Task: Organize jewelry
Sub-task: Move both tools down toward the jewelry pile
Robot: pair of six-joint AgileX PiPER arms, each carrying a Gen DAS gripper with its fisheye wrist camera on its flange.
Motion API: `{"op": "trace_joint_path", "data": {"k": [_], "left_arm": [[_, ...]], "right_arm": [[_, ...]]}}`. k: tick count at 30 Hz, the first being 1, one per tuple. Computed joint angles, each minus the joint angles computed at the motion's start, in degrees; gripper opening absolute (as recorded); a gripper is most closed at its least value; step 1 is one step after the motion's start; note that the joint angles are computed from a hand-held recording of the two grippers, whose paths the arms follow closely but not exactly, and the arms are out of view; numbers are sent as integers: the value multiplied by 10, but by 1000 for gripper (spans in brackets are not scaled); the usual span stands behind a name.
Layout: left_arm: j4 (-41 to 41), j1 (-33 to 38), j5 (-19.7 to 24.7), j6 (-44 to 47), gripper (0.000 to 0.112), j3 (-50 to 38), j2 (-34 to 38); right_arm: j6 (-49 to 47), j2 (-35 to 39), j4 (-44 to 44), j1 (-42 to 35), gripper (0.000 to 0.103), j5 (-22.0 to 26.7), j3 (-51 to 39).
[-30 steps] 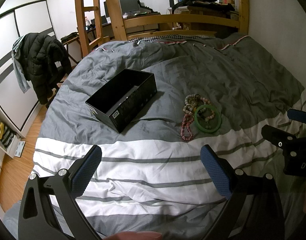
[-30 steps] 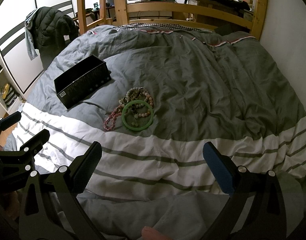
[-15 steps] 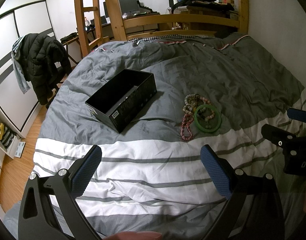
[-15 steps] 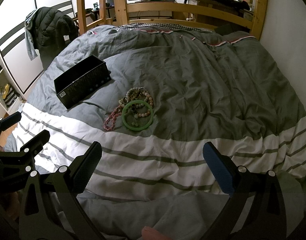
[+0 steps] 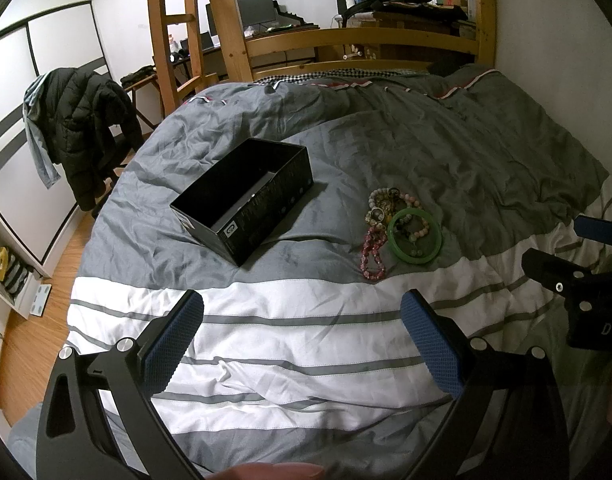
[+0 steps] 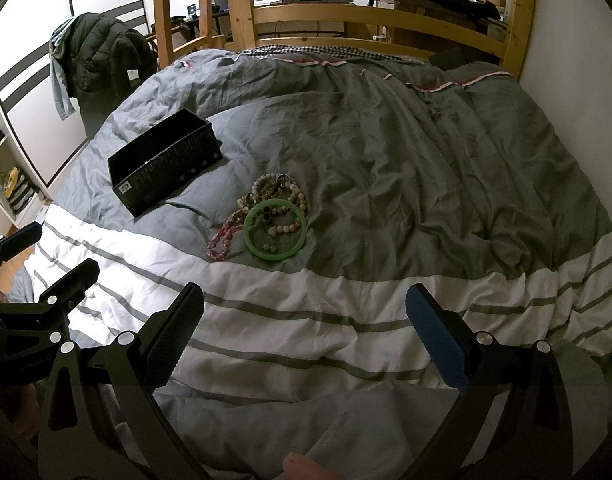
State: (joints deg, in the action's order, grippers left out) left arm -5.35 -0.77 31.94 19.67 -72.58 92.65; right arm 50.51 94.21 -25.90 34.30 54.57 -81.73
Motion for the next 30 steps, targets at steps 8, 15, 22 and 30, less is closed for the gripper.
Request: {"op": "trace_joint_path", "data": {"k": [8,15,22,30], "left_arm": [[7,-3,0,-6,97,3,2],[11,-4,0,-6,97,-2,10],[25,-13,-8,-14,97,-23,40],[28,-27,16,-20,97,-119,129]], "right_arm": [[0,3,1,0,100,-1,1],[0,11,0,-4,100,-6,6],[-27,31,16,-19,100,-24,0],[-85,70,58,-45,100,-67,-22]]}}
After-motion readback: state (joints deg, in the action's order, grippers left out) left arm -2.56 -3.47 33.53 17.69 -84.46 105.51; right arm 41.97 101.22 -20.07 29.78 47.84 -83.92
